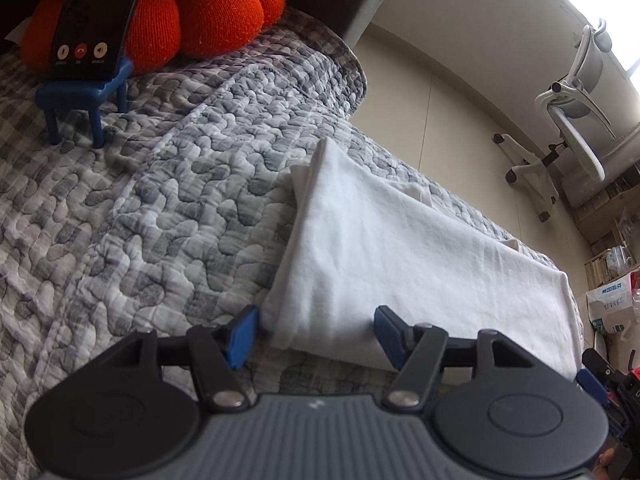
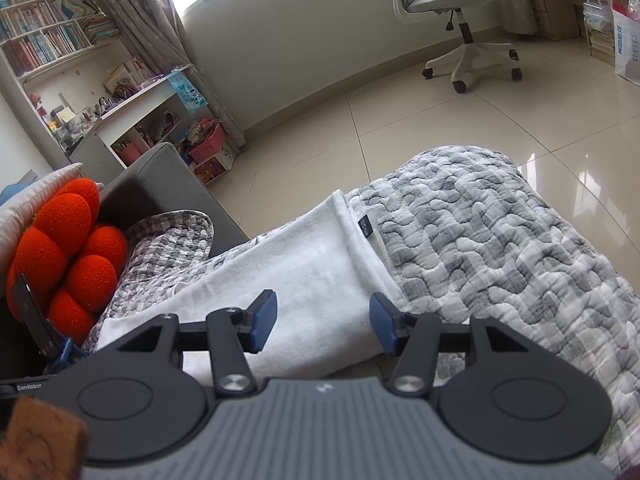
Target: Fold clothes
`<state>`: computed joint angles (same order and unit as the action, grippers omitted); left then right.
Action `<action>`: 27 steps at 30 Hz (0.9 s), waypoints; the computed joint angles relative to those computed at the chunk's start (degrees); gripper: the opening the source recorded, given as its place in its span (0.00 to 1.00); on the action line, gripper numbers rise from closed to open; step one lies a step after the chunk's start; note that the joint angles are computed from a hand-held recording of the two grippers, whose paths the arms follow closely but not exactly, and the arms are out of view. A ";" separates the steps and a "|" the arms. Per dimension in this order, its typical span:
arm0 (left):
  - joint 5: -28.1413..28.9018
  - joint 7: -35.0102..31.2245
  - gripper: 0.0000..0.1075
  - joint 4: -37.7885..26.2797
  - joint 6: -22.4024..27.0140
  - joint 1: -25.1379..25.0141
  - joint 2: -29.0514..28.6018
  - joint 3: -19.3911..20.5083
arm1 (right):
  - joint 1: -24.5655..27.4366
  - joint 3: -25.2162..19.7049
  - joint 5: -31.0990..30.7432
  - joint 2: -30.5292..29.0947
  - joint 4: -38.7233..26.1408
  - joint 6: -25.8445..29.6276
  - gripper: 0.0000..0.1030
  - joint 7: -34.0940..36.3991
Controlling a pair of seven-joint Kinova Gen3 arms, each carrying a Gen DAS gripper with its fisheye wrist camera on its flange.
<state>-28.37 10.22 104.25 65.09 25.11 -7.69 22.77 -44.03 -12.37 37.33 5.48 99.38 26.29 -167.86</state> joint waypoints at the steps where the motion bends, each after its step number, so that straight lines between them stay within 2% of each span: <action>1: -0.08 0.03 0.61 0.01 -0.10 0.00 0.17 0.01 | -0.47 0.07 1.15 0.03 -0.18 0.69 0.56 -0.70; 7: -0.14 0.58 0.63 0.83 -1.54 -0.07 -0.07 -0.42 | -1.84 0.16 8.55 -0.02 0.78 2.77 0.58 -8.34; 18: 3.50 -0.92 0.64 3.98 -6.91 -2.94 -3.71 -1.34 | -2.09 0.26 5.50 1.98 -0.79 5.60 0.62 -7.51; 24: 10.20 -2.39 0.64 10.60 -16.74 -6.93 -10.49 -4.23 | -1.08 0.62 2.22 1.83 -0.73 5.46 0.62 -5.77; 27: 13.23 -2.23 0.64 13.61 -21.06 -9.05 -13.20 -4.81 | 0.54 0.62 -1.84 1.77 -0.19 3.00 0.62 -3.47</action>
<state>-15.14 7.99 117.86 44.02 16.07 -20.89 17.96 -43.48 -11.75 35.48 7.25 99.20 29.30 -171.34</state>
